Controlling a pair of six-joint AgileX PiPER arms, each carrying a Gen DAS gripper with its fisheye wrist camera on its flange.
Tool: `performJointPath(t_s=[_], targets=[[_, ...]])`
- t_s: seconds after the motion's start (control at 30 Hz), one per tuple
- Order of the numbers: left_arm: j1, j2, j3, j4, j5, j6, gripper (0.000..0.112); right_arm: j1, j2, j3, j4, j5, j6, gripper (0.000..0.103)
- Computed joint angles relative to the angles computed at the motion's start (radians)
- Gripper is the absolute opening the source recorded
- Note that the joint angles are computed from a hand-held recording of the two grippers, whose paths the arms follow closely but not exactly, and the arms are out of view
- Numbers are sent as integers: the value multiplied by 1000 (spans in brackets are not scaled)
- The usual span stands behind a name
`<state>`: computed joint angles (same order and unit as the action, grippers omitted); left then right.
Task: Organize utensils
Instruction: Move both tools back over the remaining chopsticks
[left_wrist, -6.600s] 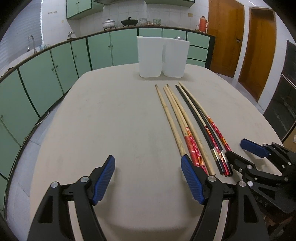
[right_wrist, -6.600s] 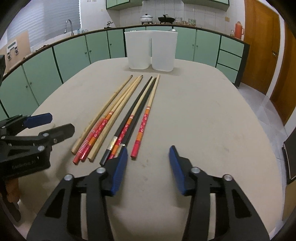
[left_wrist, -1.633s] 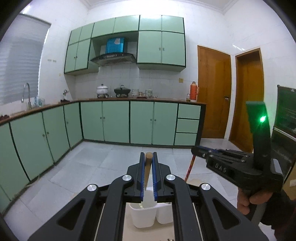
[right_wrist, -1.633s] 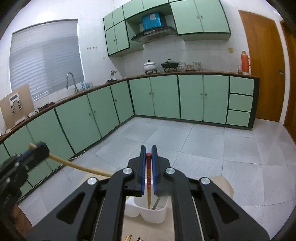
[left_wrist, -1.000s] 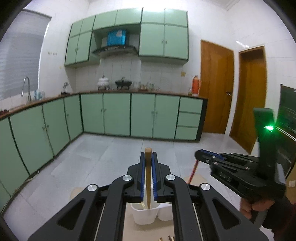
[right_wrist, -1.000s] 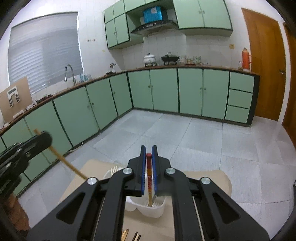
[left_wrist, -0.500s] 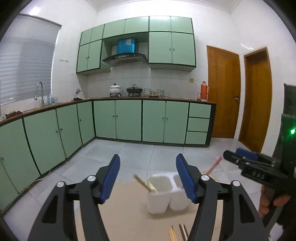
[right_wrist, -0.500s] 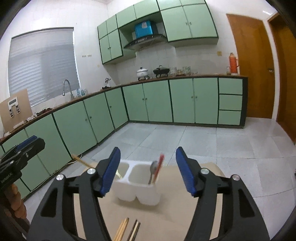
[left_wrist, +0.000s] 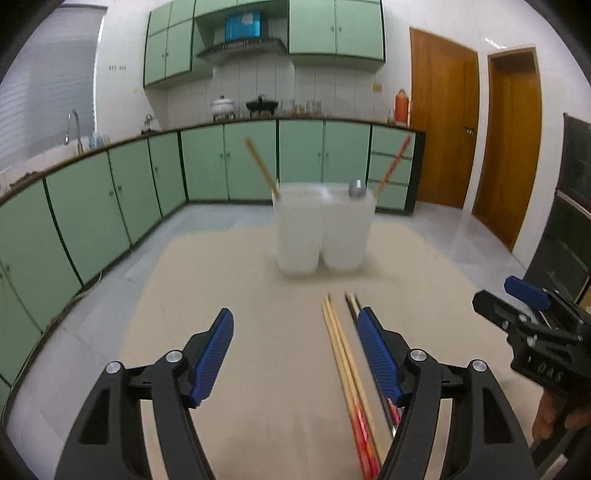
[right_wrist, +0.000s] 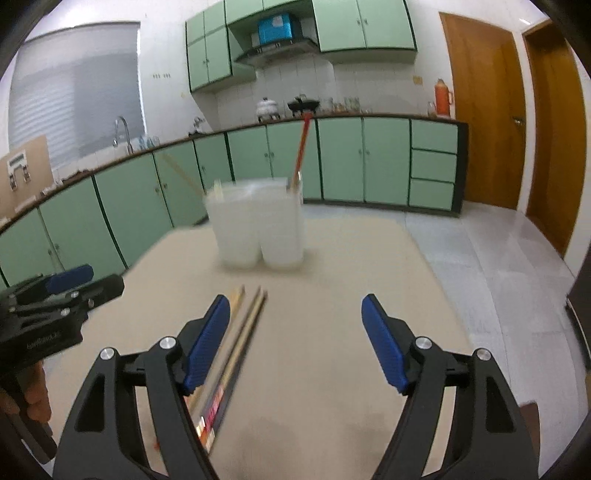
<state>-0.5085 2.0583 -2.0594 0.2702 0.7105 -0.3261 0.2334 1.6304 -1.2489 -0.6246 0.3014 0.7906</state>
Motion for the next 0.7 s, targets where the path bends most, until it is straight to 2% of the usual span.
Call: performJointPath(t_s=[0.03, 0.13, 0.37, 0.7], targets=[[-2, -20, 54, 5, -22, -13, 69, 16, -8, 37, -60, 5, 73, 72], [-12, -83, 221, 55, -102, -67, 68, 46, -30, 126, -101, -3, 171, 72], [-10, -140, 386, 89, -162, -117, 68, 128, -31, 194, -164, 28, 262, 67], [4, -177, 468, 122, -175, -155, 68, 190, -5, 176, -43, 85, 93, 62]])
